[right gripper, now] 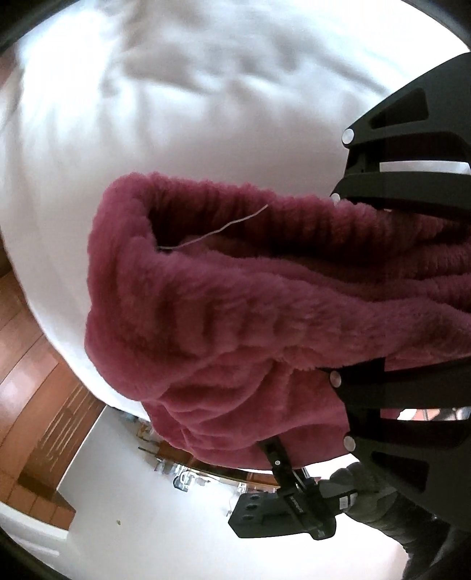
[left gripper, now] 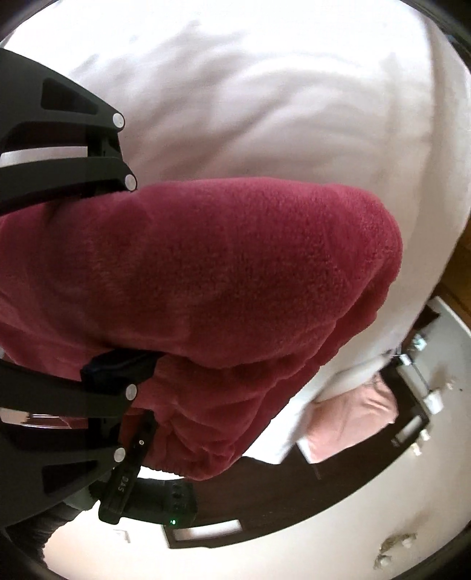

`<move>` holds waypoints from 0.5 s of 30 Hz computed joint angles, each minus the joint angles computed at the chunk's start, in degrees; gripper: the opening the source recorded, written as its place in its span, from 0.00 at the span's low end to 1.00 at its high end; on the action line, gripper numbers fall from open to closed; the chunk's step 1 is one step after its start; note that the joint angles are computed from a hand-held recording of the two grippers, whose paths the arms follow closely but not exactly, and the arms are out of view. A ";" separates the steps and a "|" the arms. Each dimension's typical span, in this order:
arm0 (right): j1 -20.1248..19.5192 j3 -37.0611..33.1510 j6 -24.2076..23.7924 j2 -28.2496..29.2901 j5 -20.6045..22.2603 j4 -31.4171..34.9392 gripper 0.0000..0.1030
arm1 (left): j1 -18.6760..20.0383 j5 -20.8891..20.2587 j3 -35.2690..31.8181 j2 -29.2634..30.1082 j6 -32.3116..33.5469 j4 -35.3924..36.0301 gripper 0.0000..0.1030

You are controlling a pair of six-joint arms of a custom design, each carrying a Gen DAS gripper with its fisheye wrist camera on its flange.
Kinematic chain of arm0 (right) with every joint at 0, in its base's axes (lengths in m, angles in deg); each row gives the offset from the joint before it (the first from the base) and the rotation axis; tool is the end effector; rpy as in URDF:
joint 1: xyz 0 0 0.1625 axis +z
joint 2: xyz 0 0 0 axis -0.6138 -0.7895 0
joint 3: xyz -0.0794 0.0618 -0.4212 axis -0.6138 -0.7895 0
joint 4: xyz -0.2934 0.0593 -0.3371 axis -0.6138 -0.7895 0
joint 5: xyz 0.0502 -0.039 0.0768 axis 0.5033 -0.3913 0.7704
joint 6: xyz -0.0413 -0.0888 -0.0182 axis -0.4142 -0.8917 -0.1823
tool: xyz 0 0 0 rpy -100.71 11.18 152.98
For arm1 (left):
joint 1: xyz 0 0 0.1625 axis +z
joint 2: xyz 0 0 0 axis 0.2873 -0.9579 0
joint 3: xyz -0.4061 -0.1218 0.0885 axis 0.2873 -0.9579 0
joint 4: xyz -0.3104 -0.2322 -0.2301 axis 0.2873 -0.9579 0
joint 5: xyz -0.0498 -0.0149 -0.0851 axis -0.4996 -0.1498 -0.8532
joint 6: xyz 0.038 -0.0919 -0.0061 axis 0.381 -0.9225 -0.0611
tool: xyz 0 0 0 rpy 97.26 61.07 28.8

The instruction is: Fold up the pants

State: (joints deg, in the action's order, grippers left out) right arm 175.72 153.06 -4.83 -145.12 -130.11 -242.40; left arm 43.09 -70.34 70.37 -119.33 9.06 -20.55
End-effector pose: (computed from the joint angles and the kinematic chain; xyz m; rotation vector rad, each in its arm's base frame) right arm 0.4209 -0.2548 0.1106 0.0514 -2.8667 0.5020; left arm 0.0115 -0.2892 0.5358 0.2096 2.9864 -0.4053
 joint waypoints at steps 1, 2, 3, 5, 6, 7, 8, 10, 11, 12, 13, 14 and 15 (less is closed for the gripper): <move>-1.02 -0.93 -2.03 0.41 -0.32 -0.35 0.43 | 0.38 0.55 0.09 1.46 0.50 -2.50 0.55; -2.17 -1.58 -3.91 0.82 -0.37 -0.89 0.43 | 0.70 1.01 0.35 2.52 0.87 -4.38 0.55; -3.10 -2.32 -5.46 1.25 -0.35 -1.17 0.43 | 1.33 1.60 0.23 4.09 1.33 -6.60 0.55; -5.14 -3.77 -8.35 2.02 -0.07 -1.56 0.43 | 2.49 2.34 0.12 6.81 2.08 -10.02 0.56; -6.12 -4.11 -9.51 2.21 -0.02 -1.74 0.43 | 3.18 2.62 -0.08 8.36 2.38 -11.54 0.56; -6.61 -3.96 -10.13 2.04 -0.06 -1.90 0.43 | 3.72 2.77 -0.20 9.60 2.68 -12.73 0.56; -7.85 -4.48 -11.42 2.55 0.04 -2.38 0.43 | 4.39 3.05 -0.34 11.11 3.13 -14.23 0.56; -9.64 -5.44 -12.83 3.52 0.40 -3.14 0.43 | 5.16 3.57 -0.27 13.52 3.56 -16.85 0.56; -10.13 -5.77 -13.27 3.92 0.49 -3.41 0.43 | 5.56 3.86 -0.55 14.81 3.81 -17.95 0.56; -10.90 -6.28 -14.07 4.36 0.60 -3.67 0.43 | 6.06 4.17 -0.76 16.30 4.25 -19.46 0.56; -11.82 -6.67 -15.06 4.77 0.72 -4.16 0.43 | 6.80 4.27 -1.29 17.22 5.05 -20.22 0.56; -12.53 -7.08 -15.76 5.06 0.85 -4.40 0.43 | 7.24 4.43 -1.49 17.95 5.54 -20.96 0.56; -13.11 -8.00 -16.33 6.14 0.93 -4.82 0.43 | 7.77 4.60 -1.81 19.15 6.07 -22.05 0.56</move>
